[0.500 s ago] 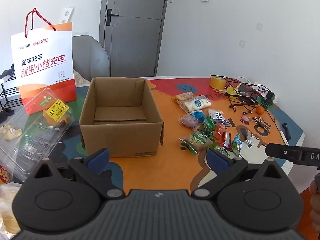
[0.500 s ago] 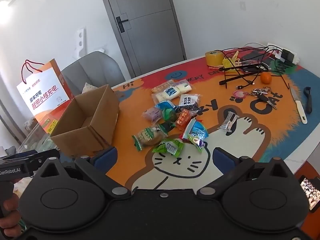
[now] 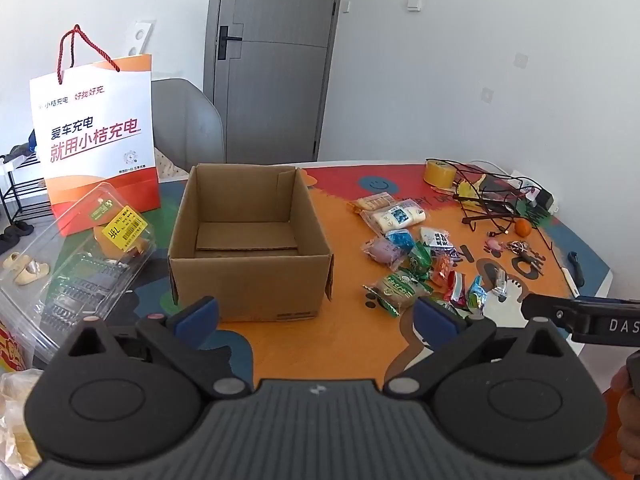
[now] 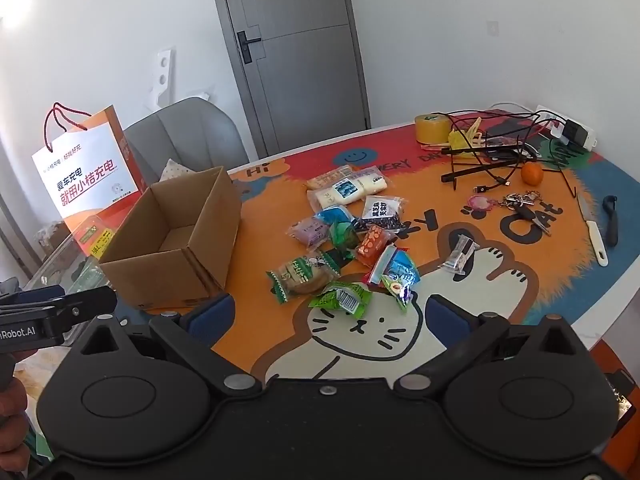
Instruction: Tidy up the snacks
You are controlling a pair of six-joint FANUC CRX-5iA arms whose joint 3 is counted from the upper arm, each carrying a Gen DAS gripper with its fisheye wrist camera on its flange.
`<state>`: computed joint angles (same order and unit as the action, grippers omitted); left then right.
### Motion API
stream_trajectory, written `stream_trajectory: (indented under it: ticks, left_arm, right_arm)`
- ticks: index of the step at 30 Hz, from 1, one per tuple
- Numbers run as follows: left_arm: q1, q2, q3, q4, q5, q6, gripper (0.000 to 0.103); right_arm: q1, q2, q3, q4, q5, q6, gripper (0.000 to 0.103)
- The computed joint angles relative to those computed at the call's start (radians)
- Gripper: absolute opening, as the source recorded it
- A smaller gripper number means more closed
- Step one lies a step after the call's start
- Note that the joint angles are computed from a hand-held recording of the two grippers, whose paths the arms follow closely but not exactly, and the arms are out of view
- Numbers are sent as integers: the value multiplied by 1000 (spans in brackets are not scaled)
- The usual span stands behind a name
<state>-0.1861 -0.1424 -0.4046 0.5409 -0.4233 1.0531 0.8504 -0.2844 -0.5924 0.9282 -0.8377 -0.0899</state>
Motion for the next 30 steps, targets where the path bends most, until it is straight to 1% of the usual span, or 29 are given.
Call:
stream_trajectory:
  ticks: [3,7,9,14,19,22,25,30]
  left_arm:
    - [3,5,7,-9,-9,7,103]
    - [4,2,1,-3,-7,10,103]
    - [3,-2,-7,16,-1,-9,103]
    - [3,-3,-1,-6,-3,16,103]
    - [1,-9,-16,29,11,-15,103]
    - [5,-10,-19,45,0,-24,103]
    - [2,-18,-31,67,15,-36,103]
    - [1,-17,-22,51,13,-15,103]
  right_arm:
    - [-3,13,4,7,9,-11,103]
    - [3,28,19,-2,-5,-17,103]
    - [8,32,20,3,-12,-26,103]
    - [10,38,28,1,-21,-11,103]
    - [14,41,29,19,-39,-22,103]
    - [17,42,30,26,-46,-29,103]
    - [17,42,29,32,-56,-35,103]
    - [12,43,25,29,-50,-40,103]
